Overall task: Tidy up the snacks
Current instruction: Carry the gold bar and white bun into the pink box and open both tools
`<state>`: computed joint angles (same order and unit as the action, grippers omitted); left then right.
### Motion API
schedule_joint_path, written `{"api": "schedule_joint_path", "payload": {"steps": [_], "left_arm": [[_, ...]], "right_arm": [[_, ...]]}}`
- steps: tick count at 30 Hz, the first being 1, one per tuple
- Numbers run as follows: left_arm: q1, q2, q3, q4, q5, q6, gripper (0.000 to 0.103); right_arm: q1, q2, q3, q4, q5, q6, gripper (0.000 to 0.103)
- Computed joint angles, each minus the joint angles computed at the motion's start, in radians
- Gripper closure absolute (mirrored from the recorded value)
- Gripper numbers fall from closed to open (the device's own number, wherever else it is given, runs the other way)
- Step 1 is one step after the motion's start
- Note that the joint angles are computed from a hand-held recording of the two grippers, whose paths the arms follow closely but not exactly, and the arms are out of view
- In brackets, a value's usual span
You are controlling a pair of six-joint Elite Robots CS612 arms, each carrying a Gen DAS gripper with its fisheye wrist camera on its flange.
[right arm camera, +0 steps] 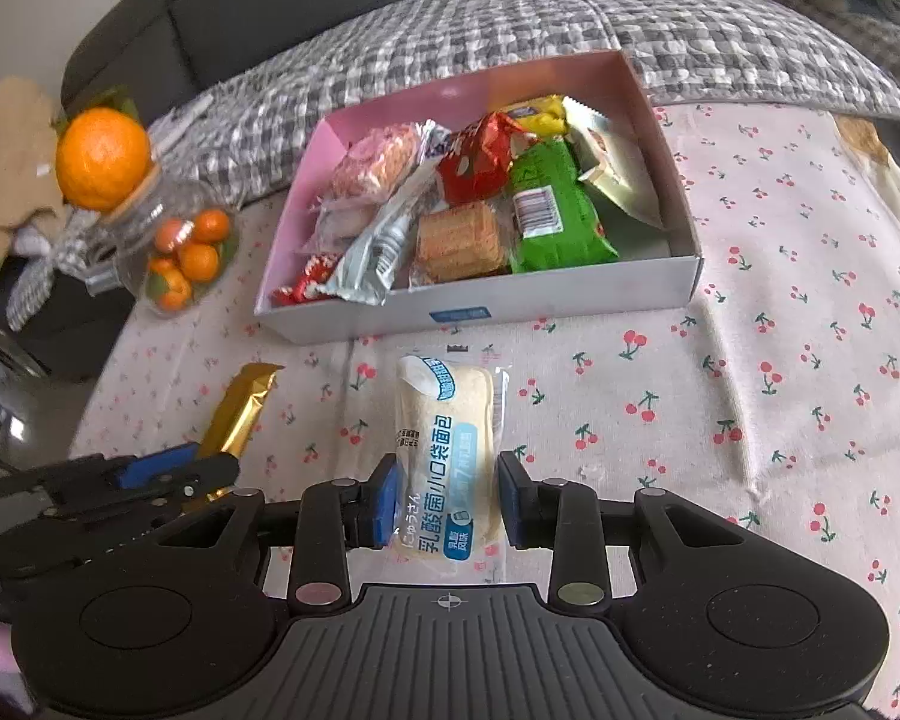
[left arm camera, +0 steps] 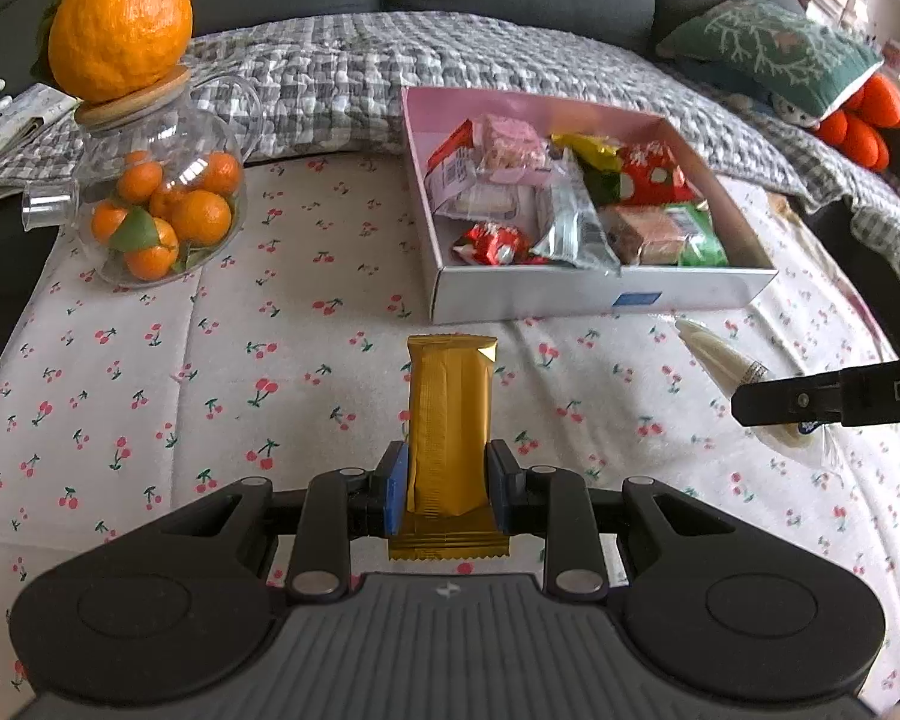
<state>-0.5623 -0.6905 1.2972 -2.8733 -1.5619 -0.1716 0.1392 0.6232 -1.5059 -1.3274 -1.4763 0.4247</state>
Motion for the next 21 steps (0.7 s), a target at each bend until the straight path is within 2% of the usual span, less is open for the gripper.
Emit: {"api": "schedule_joint_path", "payload": {"steps": [11, 17, 21], "left_arm": [[-0.003, 0.004, -0.016, -0.052, -0.029, -0.045, 0.078], [-0.005, 0.015, -0.05, -0.047, -0.013, -0.031, 0.078], [-0.011, 0.029, -0.092, -0.038, 0.008, -0.009, 0.078]], "right_arm": [[-0.025, 0.003, -0.02, -0.053, 0.062, 0.086, 0.071], [-0.044, 0.004, -0.031, -0.082, 0.09, 0.141, 0.071], [-0.053, -0.007, -0.022, -0.107, 0.079, 0.171, 0.071]]}}
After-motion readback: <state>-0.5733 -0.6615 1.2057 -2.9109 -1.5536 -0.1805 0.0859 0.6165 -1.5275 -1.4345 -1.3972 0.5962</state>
